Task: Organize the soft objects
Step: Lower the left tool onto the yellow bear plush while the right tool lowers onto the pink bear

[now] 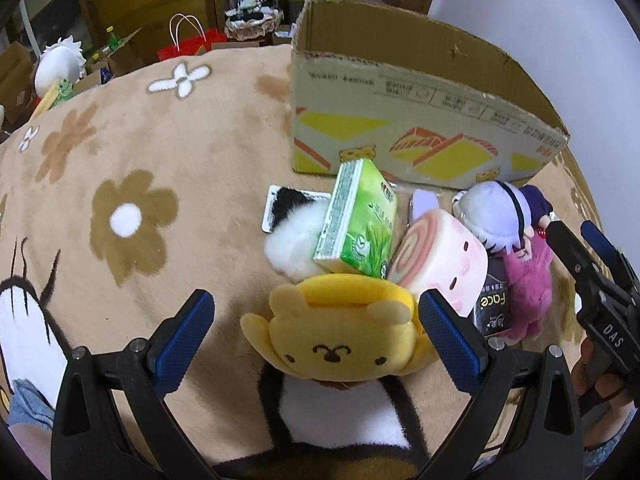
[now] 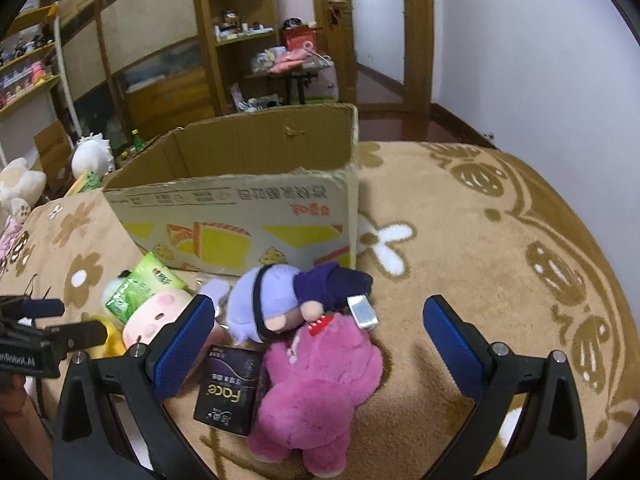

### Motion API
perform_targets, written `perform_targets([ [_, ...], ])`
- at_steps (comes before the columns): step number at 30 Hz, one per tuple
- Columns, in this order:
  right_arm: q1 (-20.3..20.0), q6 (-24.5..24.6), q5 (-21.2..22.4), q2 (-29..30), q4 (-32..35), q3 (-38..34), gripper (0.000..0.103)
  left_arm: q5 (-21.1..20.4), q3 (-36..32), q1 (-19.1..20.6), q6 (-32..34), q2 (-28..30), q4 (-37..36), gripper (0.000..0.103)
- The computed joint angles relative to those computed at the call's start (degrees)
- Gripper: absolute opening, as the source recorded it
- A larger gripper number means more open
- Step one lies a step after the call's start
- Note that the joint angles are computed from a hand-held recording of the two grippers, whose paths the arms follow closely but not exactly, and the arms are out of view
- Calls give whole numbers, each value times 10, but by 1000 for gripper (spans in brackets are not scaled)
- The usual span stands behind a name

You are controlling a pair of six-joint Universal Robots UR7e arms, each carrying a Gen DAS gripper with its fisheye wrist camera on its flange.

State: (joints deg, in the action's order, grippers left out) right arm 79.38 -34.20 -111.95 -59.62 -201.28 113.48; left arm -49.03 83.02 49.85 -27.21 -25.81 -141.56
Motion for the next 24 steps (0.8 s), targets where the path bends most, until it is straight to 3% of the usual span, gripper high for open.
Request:
perform_targets([
  [7,-13,49,-5,-6,49,-9,103,-17,-13,8,-11,5,28,101],
  [17,-15,59,-27,1,94,-21,101,-38,-41,21,-4,23,56,101],
  [21,-19,71,-21,1,133,-27,90,-49,-45,28,-9,26,56,101],
  [24,-20,80,-19,1,148,-30,81,-67,-46,34,-10,26,47,94],
])
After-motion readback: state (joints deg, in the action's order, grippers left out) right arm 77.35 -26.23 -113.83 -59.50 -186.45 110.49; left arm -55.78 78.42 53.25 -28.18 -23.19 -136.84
